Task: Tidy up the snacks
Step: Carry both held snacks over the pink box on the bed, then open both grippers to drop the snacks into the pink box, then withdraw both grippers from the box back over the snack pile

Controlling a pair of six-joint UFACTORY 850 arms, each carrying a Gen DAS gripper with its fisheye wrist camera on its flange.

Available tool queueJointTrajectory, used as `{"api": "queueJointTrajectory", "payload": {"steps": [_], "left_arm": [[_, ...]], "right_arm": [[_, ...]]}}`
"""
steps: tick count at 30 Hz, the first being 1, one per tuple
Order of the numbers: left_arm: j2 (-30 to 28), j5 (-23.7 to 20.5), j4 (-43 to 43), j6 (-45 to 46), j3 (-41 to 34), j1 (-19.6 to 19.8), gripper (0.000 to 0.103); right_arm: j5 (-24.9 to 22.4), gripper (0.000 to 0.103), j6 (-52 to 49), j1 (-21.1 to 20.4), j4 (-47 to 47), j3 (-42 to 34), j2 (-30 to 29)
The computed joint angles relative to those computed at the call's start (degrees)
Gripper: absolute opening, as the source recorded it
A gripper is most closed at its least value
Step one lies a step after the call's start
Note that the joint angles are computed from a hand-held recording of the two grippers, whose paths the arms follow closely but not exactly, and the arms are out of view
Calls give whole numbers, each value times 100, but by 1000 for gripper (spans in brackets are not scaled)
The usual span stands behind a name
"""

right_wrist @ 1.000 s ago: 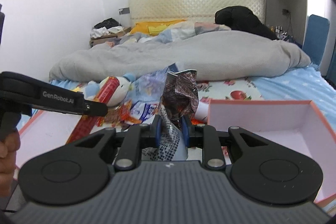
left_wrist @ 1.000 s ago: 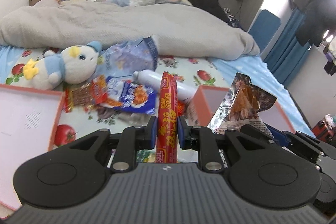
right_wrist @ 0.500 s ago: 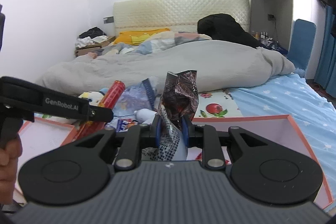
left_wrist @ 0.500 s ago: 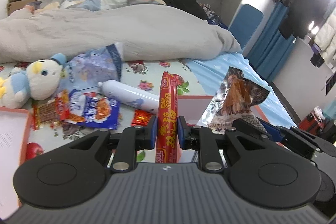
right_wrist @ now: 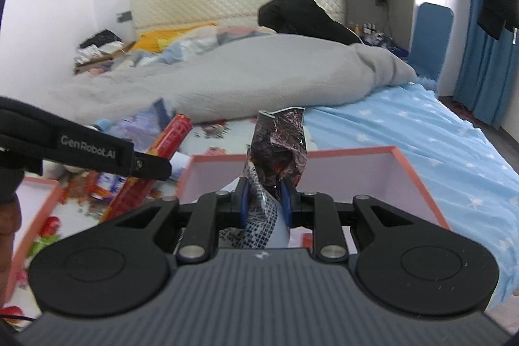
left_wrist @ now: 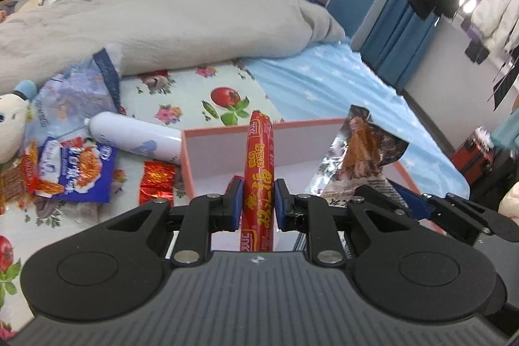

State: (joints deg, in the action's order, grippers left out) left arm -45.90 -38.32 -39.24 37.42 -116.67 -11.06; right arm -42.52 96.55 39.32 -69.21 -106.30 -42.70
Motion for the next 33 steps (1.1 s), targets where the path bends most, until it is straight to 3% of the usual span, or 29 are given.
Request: {"api": "queueJointTrajectory", "payload": {"steps": [9, 22, 23, 25, 26, 28, 30, 33], "left_arm": [[-725, -421, 478, -426, -858, -247, 23], [-973, -527, 903, -631, -1054, -395, 25], [-954, -473, 942, -651, -1026, -404, 27], [-957, -430, 1071, -783, -1051, -418, 51], [-915, -373, 1048, -774, -996, -417, 56], [-817, -249, 930, -673, -860, -409, 61], [-751, -228, 914, -664, -784, -407, 62], [-621, -201, 853, -585, -622, -400, 62]], "right_arm": [[284, 24, 283, -213, 398, 432, 42], [502, 26, 166, -304, 769, 686, 82], [508, 26, 182, -304, 754, 705, 95], [510, 26, 268, -300, 705, 750, 127], [509, 26, 340, -298, 688, 776, 148], [497, 34, 490, -299, 651, 830, 190], [482, 60, 582, -295, 614, 871, 229], [412, 63, 733, -256, 470, 920, 292]]}}
